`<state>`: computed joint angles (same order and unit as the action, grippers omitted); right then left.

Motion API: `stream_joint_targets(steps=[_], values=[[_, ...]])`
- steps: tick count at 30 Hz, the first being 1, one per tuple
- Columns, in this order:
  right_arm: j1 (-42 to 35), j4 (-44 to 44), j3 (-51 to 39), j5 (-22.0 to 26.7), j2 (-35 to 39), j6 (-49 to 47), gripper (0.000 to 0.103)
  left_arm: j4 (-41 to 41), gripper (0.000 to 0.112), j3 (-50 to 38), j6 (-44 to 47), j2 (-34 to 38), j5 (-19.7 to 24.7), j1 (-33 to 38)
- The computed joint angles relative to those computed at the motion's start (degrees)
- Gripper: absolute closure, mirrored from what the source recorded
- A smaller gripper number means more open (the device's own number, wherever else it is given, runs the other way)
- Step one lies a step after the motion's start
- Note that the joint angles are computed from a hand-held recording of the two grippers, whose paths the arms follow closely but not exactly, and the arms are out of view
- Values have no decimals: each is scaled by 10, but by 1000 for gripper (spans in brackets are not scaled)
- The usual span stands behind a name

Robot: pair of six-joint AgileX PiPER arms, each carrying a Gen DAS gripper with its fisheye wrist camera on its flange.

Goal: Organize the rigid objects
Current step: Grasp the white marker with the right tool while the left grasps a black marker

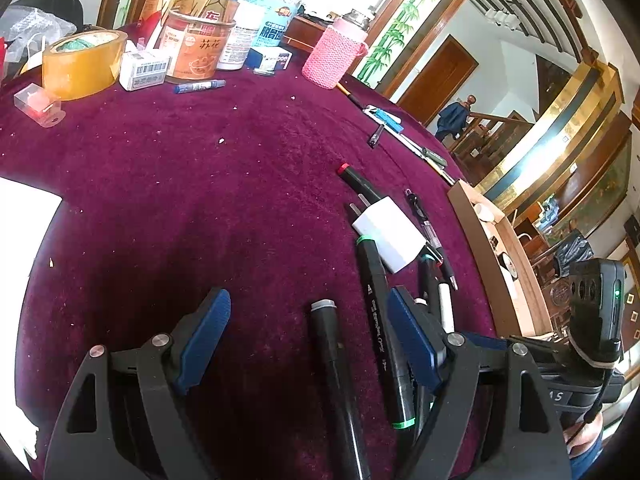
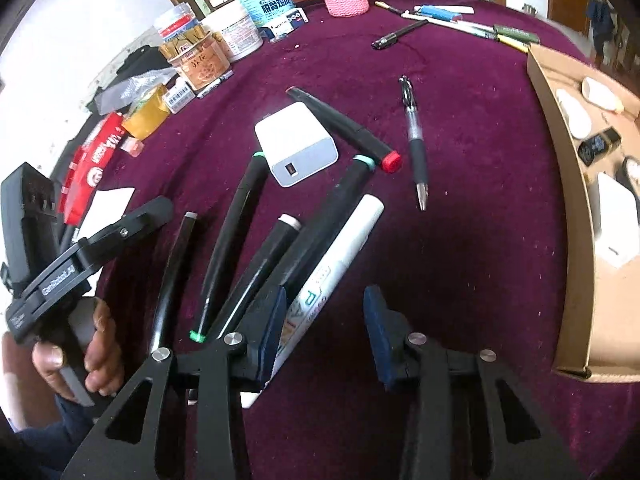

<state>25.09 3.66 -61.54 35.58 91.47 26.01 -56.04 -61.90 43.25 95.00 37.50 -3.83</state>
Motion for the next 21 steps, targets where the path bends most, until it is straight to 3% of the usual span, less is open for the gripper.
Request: stream_joint_targets(steps=[3, 4, 5, 7, 10, 16, 19, 21], values=[[43, -115, -37, 43, 24, 79, 72, 0, 31, 0, 1, 0, 0, 1], [58, -149, -44, 57, 30, 100, 82, -1, 31, 1, 2, 0, 1, 2], [73, -190, -48, 77, 34, 122, 85, -3, 31, 2, 3, -1, 2, 3], [71, -202, -32, 69, 22, 126, 91, 0, 31, 3, 1, -2, 3, 3], [60, -229, 8, 49, -5, 156, 91, 26, 32, 3, -10, -17, 22, 8], [-1, -178, 119, -104, -65, 132, 91, 79, 32, -28, -45, -37, 135, 27], [0, -199, 138, -137, -71, 153, 91, 144, 32, -49, -109, -29, 144, 3], [-21, -127, 151, -162, -78, 86, 91, 181, 32, -62, -145, -19, 146, -13]])
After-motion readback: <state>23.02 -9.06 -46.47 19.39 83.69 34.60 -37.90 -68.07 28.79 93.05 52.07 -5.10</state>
